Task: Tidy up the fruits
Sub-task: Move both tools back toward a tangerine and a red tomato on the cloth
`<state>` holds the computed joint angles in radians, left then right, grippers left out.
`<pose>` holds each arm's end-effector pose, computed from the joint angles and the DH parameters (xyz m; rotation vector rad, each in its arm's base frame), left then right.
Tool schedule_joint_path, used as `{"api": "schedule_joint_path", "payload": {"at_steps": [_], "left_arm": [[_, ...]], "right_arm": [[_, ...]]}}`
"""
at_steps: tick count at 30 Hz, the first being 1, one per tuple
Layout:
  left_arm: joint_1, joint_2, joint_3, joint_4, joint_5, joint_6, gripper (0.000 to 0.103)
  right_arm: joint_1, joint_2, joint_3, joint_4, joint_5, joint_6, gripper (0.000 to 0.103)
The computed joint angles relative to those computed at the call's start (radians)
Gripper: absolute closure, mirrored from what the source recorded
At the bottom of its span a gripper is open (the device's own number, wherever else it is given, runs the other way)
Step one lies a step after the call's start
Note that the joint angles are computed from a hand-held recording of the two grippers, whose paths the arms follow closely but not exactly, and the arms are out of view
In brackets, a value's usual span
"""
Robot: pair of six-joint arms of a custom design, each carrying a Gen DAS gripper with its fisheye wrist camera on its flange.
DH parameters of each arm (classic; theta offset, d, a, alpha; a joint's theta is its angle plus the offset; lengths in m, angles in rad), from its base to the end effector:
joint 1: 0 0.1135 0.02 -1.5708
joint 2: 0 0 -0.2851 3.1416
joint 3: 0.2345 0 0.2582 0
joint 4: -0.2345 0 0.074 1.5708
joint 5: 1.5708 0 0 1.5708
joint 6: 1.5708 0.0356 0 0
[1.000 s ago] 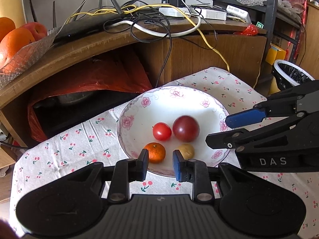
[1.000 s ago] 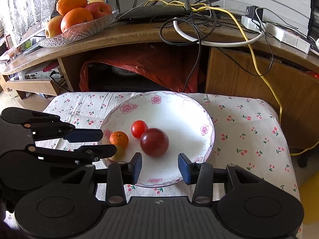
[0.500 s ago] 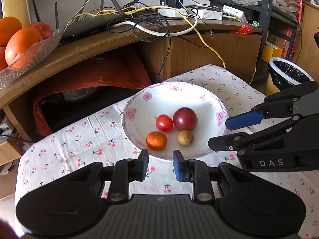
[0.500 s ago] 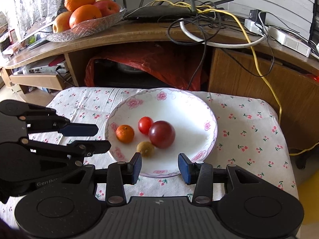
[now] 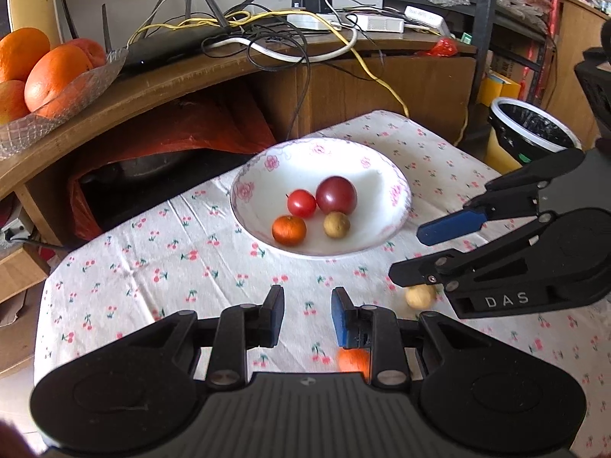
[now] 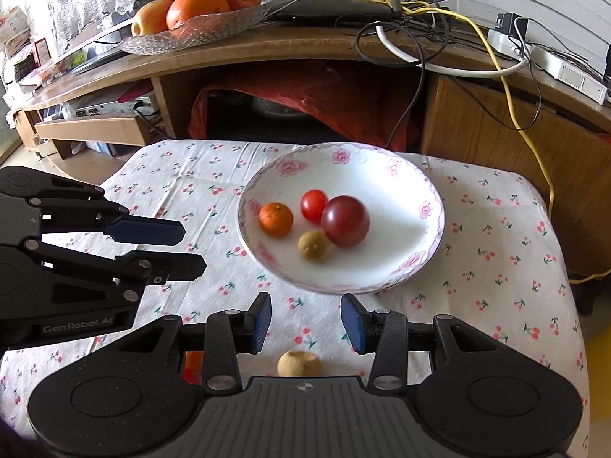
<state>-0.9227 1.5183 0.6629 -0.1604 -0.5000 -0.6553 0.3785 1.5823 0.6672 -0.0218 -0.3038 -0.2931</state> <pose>0.1769 -0.2054 0.1585 0.1474 2.4088 -0.0535 0.2636 0.1163 0.1491 -0.9390 2.3108 0.4159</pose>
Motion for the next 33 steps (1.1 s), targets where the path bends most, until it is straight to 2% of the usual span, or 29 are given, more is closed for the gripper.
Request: {"api": "schedule_joint_path", "payload": {"at_steps": [4, 15, 21, 33], "left_arm": [[-0.038, -0.036, -0.023, -0.034, 0.008, -0.019, 0.067], [-0.107, -0.160, -0.081, -0.138, -0.054, -0.097, 0.067], [-0.108, -0.182, -0.106, -0.140, -0.036, -0.096, 0.066], [-0.100, -0.166, -0.125, -0.097, 0.061, -0.055, 0.066]], "right_arm": [[0.018, -0.036, -0.025, -0.017, -0.003, 0.000, 0.065], [0.091, -0.174, -0.121, -0.129, -0.017, -0.007, 0.065], [0.167, -0.132, -0.127, -0.119, 0.009, -0.021, 0.065], [0.182, -0.028, -0.098, -0.085, 0.014, -0.022, 0.065]]}}
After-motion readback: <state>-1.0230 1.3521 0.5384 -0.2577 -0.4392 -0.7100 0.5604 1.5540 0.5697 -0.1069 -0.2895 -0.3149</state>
